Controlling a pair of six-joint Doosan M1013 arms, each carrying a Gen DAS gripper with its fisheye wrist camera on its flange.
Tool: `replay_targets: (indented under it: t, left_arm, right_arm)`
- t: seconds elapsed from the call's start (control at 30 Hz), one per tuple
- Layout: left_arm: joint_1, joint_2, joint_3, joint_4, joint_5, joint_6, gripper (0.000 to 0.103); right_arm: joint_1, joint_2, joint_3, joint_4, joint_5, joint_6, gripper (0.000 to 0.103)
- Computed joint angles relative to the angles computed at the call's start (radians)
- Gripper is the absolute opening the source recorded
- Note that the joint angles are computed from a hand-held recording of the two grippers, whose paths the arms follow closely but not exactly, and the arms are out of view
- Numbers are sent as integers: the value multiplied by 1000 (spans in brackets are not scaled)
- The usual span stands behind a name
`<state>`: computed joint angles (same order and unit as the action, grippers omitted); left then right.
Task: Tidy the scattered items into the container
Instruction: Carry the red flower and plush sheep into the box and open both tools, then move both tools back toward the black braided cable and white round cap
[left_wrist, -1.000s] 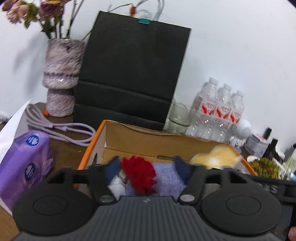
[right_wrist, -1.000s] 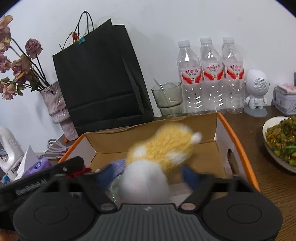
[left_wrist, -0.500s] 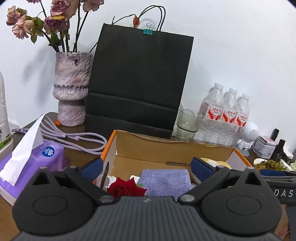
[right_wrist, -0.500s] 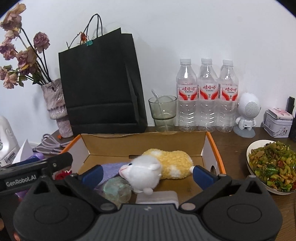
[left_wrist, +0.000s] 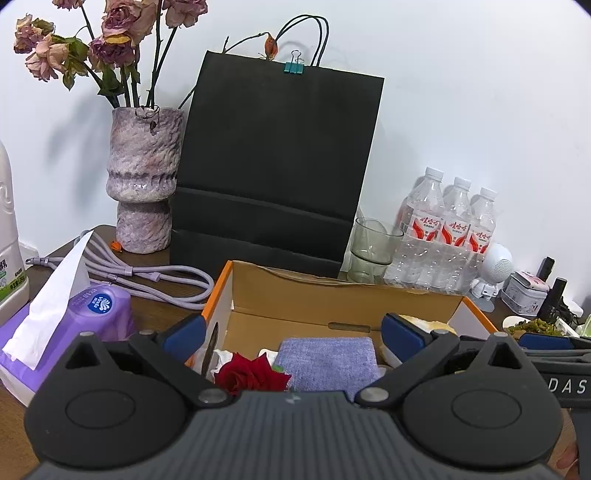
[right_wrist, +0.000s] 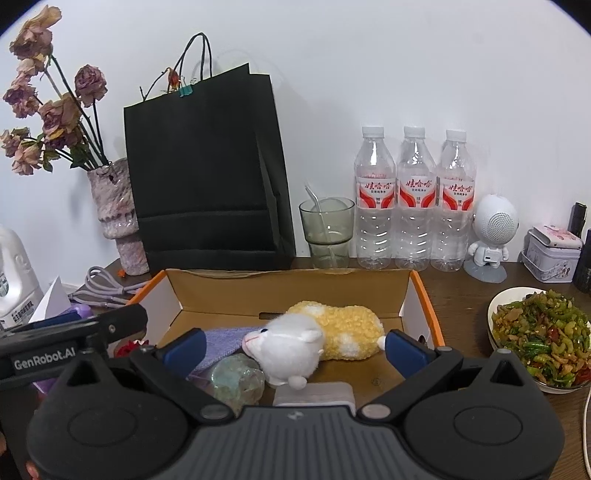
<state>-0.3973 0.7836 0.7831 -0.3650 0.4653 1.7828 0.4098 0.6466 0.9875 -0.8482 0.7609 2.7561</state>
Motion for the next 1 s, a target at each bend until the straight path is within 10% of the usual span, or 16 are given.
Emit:
replay_targets:
  t: [0.63,1.0]
  left_arm:
    - [24,-165,284,-414,-113,518,103]
    - [46,-205,384,-276,-110,387,103]
  right_arm:
    - [66,-116,186,-138,24,69,103]
    - [94,-175,330,-143,14,131,103]
